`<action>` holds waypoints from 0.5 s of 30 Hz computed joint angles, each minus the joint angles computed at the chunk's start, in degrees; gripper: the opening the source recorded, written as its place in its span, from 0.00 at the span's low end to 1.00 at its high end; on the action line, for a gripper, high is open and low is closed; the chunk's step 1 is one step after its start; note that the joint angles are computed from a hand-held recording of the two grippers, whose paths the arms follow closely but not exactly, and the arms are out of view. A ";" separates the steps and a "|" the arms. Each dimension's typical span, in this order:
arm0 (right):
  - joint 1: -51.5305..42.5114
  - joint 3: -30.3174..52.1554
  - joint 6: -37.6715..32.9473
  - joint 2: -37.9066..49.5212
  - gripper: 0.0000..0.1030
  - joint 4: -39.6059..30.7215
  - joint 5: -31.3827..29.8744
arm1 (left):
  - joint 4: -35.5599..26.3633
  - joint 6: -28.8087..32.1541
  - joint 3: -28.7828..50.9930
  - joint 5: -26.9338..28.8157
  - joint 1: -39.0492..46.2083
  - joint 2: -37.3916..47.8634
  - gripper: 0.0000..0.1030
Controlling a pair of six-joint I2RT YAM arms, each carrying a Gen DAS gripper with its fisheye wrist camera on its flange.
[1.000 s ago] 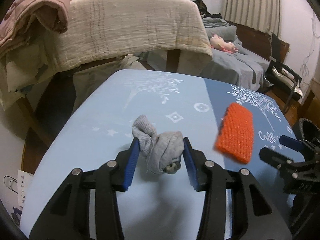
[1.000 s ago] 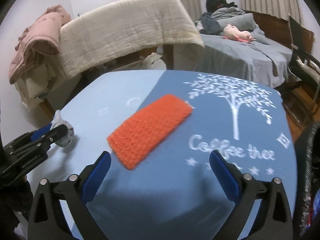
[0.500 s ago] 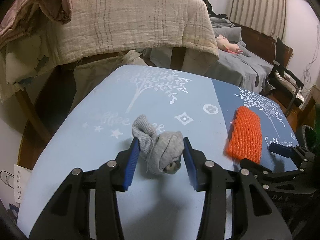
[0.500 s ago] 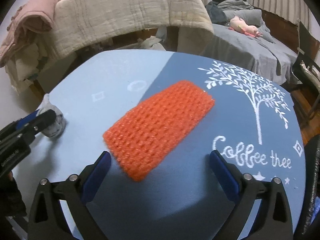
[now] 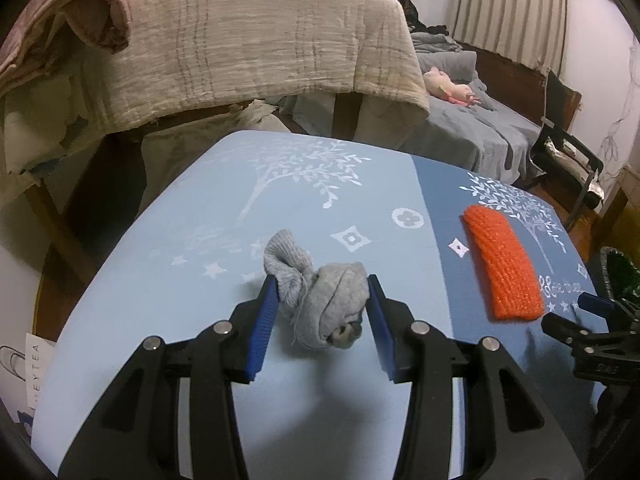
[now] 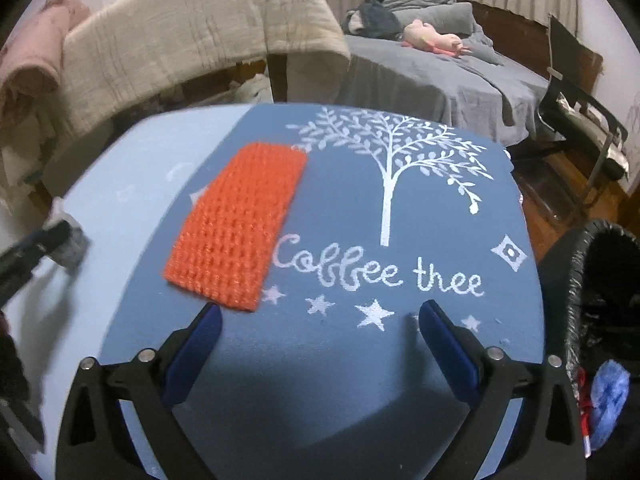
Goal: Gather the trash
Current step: 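Grasp the orange mesh strip with the right gripper and lift it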
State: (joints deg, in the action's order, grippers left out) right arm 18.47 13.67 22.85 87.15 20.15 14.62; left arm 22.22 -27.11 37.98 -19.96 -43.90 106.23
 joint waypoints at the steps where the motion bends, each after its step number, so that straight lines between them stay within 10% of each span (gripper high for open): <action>1: 0.06 -0.63 0.40 -1.57 0.94 0.70 -0.94 | -0.19 0.14 0.49 -0.07 -0.16 0.25 0.42; 15: 1.80 11.46 1.53 12.15 0.93 3.67 -0.49 | -2.49 1.87 5.18 -1.51 1.11 2.36 0.42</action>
